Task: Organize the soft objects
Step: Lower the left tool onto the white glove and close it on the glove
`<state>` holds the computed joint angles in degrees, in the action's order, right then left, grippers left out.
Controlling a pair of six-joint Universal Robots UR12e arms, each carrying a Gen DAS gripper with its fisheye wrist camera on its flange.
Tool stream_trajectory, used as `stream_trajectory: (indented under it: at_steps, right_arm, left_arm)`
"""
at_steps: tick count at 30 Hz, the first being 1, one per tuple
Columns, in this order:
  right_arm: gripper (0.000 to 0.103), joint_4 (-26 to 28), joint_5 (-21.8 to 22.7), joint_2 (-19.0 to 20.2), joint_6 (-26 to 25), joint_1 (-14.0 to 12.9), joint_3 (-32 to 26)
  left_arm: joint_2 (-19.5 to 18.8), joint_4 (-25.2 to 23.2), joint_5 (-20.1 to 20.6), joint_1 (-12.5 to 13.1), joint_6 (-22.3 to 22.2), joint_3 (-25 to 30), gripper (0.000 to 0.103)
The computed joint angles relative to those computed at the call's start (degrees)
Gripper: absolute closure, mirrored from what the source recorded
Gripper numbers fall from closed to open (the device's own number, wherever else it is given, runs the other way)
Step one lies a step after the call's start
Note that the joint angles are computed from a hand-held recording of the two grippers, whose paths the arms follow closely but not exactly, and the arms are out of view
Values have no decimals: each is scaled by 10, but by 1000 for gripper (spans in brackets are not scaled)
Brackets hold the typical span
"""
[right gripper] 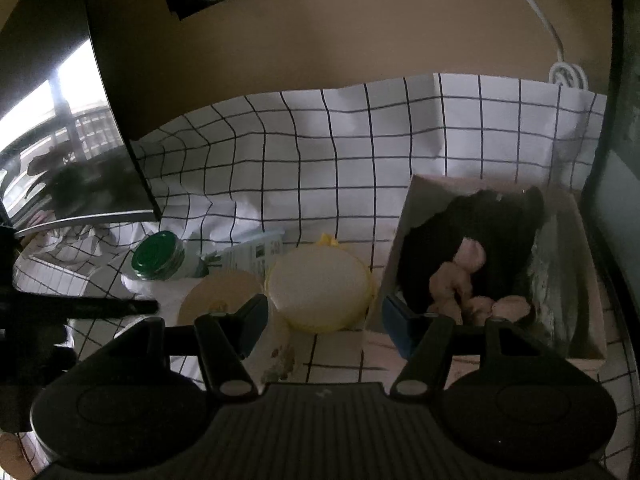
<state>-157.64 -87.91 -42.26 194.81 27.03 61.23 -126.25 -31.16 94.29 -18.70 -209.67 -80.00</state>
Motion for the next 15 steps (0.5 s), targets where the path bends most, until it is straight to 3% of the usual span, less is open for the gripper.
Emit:
stream_trajectory:
  at_steps: [8,12,15]
  right_arm:
    - [39,18,-1,-5,9,0,9]
    - [39,21,0,-6,9,1,10]
    - [39,23,2,-6,10,2,10]
  left_arm:
    - [-6,53,-66,-11,52,-13,57]
    - [4,24,-111,-15,109,-20,57]
    - [18,4,-112,-16,128,-31,57]
